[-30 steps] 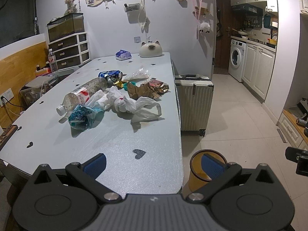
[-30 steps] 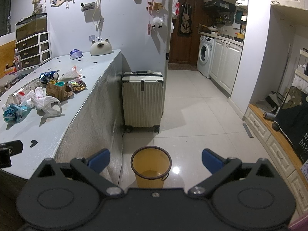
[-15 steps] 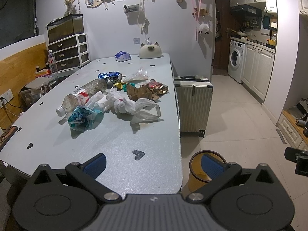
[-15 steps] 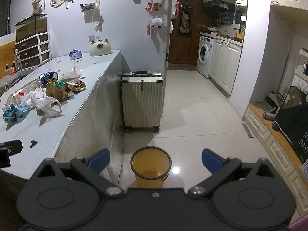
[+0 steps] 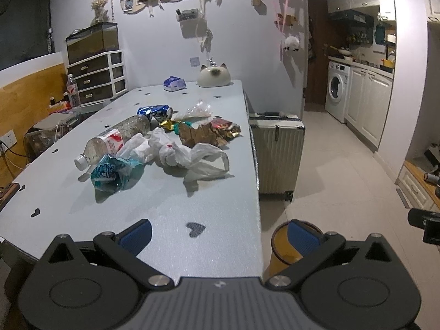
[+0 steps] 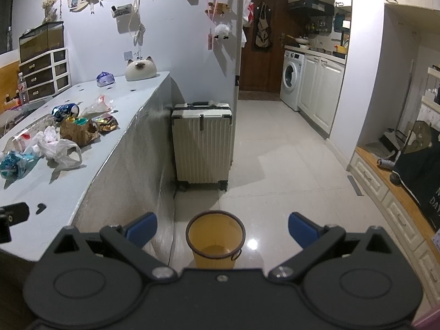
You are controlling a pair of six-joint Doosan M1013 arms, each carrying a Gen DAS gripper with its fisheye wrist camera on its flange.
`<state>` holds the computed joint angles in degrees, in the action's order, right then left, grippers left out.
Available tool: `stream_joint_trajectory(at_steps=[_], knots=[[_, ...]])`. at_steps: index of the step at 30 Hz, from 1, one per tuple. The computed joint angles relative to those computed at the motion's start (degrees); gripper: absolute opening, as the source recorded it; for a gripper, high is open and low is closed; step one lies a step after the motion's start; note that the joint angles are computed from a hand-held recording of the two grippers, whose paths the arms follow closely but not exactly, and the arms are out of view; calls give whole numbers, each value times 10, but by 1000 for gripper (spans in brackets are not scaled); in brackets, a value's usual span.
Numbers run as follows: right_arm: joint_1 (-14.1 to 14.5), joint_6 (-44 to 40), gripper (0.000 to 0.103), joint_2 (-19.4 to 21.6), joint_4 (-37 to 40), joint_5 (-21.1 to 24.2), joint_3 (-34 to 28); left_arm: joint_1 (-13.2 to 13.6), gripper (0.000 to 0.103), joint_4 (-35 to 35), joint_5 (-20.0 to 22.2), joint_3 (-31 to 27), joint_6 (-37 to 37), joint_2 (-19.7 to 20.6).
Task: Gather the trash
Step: 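Grasp the blue-white snack bag with the left gripper while the right gripper grasps the white plastic bags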
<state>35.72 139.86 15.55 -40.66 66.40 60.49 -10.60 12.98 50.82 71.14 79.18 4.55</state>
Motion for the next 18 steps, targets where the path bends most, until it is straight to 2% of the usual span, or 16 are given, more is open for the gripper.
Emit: stream_joint_trajectory(at_steps=[8, 18], knots=[[-19, -8, 103, 32, 9, -27, -29, 20, 103, 36, -8, -24, -44, 32], [-39, -68, 103, 107, 67, -92, -128, 59, 103, 97, 12, -89, -99, 88]])
